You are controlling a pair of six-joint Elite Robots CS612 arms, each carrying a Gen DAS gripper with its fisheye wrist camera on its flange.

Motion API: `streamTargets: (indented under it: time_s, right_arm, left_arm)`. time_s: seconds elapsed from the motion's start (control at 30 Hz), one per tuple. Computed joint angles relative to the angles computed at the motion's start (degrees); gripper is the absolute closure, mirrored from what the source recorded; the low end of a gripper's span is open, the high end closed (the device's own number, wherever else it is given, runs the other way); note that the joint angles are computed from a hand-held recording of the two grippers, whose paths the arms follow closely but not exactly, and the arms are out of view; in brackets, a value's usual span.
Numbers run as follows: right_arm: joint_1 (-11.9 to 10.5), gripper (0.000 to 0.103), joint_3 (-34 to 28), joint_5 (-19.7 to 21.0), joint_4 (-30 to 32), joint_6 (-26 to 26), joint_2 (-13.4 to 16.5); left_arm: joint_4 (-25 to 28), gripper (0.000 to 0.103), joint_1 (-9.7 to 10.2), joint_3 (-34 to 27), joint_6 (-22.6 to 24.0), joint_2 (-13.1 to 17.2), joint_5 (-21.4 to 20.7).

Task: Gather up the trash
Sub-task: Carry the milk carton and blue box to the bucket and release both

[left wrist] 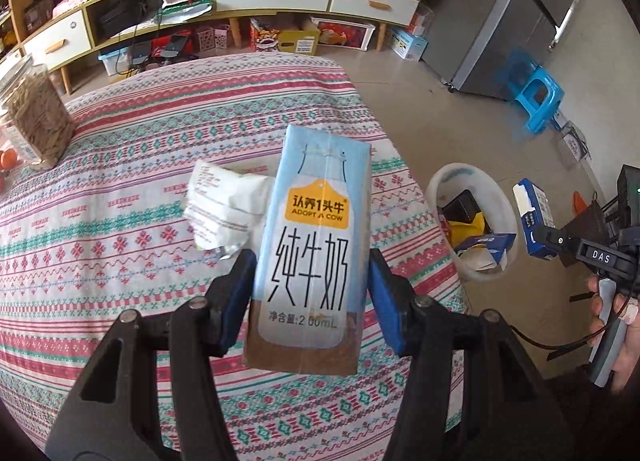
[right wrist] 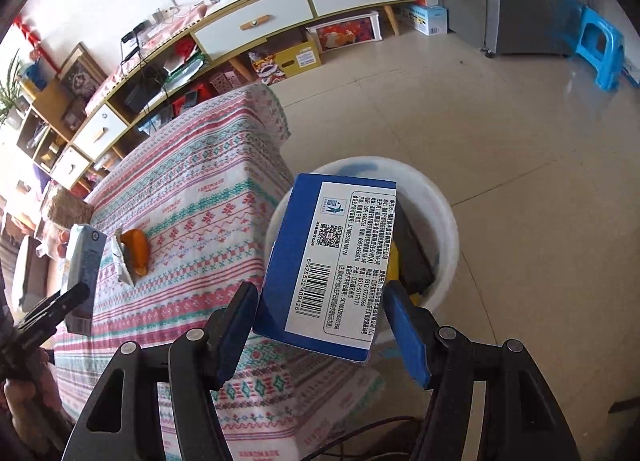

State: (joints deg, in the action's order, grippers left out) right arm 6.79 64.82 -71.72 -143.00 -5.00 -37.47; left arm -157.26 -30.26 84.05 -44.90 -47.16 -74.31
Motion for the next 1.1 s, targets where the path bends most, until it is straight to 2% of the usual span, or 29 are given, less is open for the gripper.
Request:
streamTargets:
  time_s: [0.27, 0.43, 0.6, 0.77, 0.83, 0.9, 0.93, 0.97, 1.1]
  right_arm:
    - [-2.66, 0.037, -0.02, 2.42, 2.51, 3.11, 0.60]
    - [-3.26, 0.037, 0.36, 2.51, 2.23, 3.08, 0.61]
    - [-3.78, 0.037, -0.02, 3.85, 1.82, 4.82, 0.88]
    - [-3.81, 0.037, -0.59, 4.10, 2.03, 4.99, 1.16]
    - [-3.69, 0.037, -0.68, 3.64, 1.97, 4.87, 1.18]
    - [-3.61, 0.037, -0.65, 3.31, 1.75, 4.82, 1.13]
    - [-3.57, 0.037, -0.64, 3.28, 1.70, 4.84, 1.13]
    - [-3.52, 0.037, -0.66, 3.31, 1.72, 4.84, 1.14]
    - [-3.33, 0.036, -0.97, 3.01, 1.93, 4.53, 1.30]
  left_arm:
    - [4.23, 0.046, -0.83, -11.07, 5.37, 6.45, -4.32]
    - [8.24, 0.046, -1.25, -18.26, 8.19, 10.64, -6.49]
    - [10.15, 0.046, -1.18, -22.95, 9.71, 13.43, -7.64]
    - [10.01, 0.046, -0.90, -24.92, 10.38, 14.76, -8.37]
    - [8.47, 0.045, -0.73, -25.06, 11.02, 15.07, -10.19]
    - [8.74, 0.039, -0.55, -25.44, 10.88, 15.25, -10.80]
    - [8.65, 0.031, -0.55, -25.18, 10.39, 15.11, -10.59]
    - [8.18, 0.028, -0.49, -25.22, 10.00, 15.14, -10.50]
    - [6.33, 0.028, -0.36, -22.47, 9.05, 13.48, -10.64]
